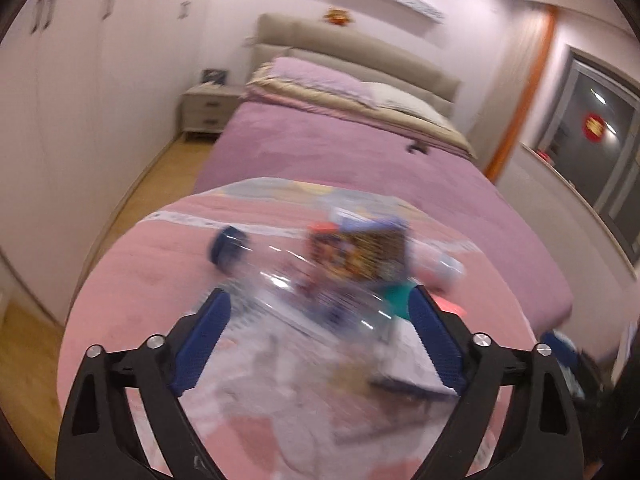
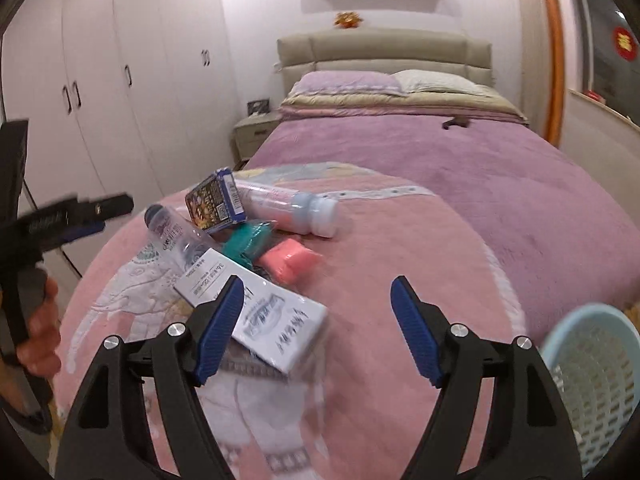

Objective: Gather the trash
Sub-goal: 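Grasp the clear milk bottle with the left tool while the right tool grasps the white milk carton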

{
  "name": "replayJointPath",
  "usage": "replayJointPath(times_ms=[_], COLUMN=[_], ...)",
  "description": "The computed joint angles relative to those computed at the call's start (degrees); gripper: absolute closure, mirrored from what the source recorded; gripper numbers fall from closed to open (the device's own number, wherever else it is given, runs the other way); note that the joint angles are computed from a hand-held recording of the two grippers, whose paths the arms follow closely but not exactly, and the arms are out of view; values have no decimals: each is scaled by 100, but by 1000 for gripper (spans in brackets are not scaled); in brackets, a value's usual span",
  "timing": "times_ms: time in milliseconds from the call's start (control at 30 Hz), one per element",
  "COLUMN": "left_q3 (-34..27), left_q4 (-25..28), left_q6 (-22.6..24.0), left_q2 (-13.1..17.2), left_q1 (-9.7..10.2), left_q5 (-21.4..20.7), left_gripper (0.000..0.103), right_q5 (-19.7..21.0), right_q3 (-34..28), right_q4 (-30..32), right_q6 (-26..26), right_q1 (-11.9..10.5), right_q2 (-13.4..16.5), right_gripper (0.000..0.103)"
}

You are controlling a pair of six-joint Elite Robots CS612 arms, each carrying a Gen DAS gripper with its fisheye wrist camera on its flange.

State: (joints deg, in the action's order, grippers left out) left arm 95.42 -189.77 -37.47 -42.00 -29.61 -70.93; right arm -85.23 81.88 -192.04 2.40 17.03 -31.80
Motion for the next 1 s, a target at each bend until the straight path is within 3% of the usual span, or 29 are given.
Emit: replayJointPath(times_ms=[167, 400, 533, 600, 667, 733, 867, 1000], left_q3=[-401, -774, -873, -837, -805, -757, -510, -223], left_q4=[717, 1456, 1575, 1502, 1547, 1694, 1891, 1731], left_q6=[-867, -1355, -1067, -867, -709, -418, 596, 930], left_q2=[207, 377, 448, 445, 418, 360, 173, 56], left_q1=[276, 410, 436, 453, 481, 488, 496, 546], left_q5=[-468, -775, -914, -1065, -1172, -1155, -1257, -1454], left_gripper=[14, 14, 15, 24, 26, 26, 26, 24], right_q5=[78, 779, 1236, 1359, 1438, 1464, 1284, 1296], right_q3=[-297, -345, -134, -62, -15, 7, 150, 260], right_q4=[444, 1127, 1337, 1393, 1491, 1560, 1488, 1474], right_q6=[-252, -622, -963, -1036, -1125, -1270, -1729, -2076], right_q1=[34, -35, -53, -42, -19, 13, 139, 253], right_q2=[164, 147, 7, -38, -75, -104, -170, -177], right_gripper=[31, 31, 31, 31, 31, 31, 30, 29])
